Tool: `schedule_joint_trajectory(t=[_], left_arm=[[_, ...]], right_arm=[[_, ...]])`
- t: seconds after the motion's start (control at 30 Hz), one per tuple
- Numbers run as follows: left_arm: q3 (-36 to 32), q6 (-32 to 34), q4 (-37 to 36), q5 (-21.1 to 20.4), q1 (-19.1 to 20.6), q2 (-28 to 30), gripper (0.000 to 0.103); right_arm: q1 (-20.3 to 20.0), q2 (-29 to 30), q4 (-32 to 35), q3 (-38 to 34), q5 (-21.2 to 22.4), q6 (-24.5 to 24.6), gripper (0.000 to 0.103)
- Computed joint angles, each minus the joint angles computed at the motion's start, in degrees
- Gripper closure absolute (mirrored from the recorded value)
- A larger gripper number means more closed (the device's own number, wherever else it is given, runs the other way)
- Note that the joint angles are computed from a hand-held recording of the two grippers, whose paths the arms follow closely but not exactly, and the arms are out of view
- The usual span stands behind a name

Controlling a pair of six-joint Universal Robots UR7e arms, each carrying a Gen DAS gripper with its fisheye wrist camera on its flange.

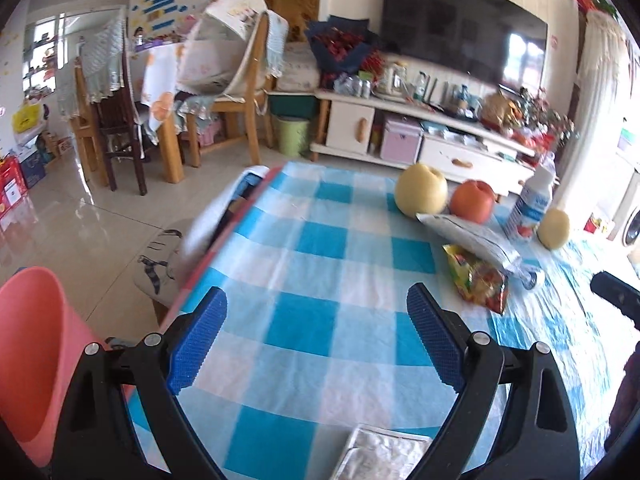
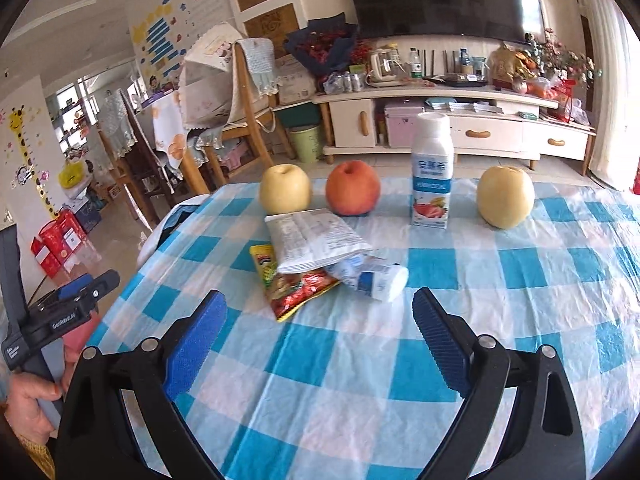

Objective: Collect trash
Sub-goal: 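Move both grippers back over the table toward the apples, then grasp the white printed packet beside the apples with the right gripper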

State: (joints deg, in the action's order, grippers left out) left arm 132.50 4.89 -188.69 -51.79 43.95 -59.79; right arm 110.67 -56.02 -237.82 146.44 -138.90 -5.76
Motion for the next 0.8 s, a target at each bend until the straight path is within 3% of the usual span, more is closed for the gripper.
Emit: schedule_joint_trajectory(t=[0.2,0.37,0.63,0.8], left_arm=[[-0.7,-3.5,0.7,-1.3,-0.9,1.9,0.011],[-1.6,-6.5,2.4,-1.5,-0.8,2.3,0.011],[-2.8,-10.3,6.7,-3.7,0.4,2.2,0.011],[-3.5,-10.6,8.9,-4.8,0.5,2.9,0.011]], right_arm=[[-7.0,-3.6,1.4,-0.2,8.7,-2.9,0.01],[-9.3,-4.3,7.3,-4.1,14.1,-7.4,0.01],[-11.4,-0.5,16.1,-13.3,14.6,-14.6,0.01],[-15.5,0.0,26.2,-17.3,15.5,-13.1,0.01]])
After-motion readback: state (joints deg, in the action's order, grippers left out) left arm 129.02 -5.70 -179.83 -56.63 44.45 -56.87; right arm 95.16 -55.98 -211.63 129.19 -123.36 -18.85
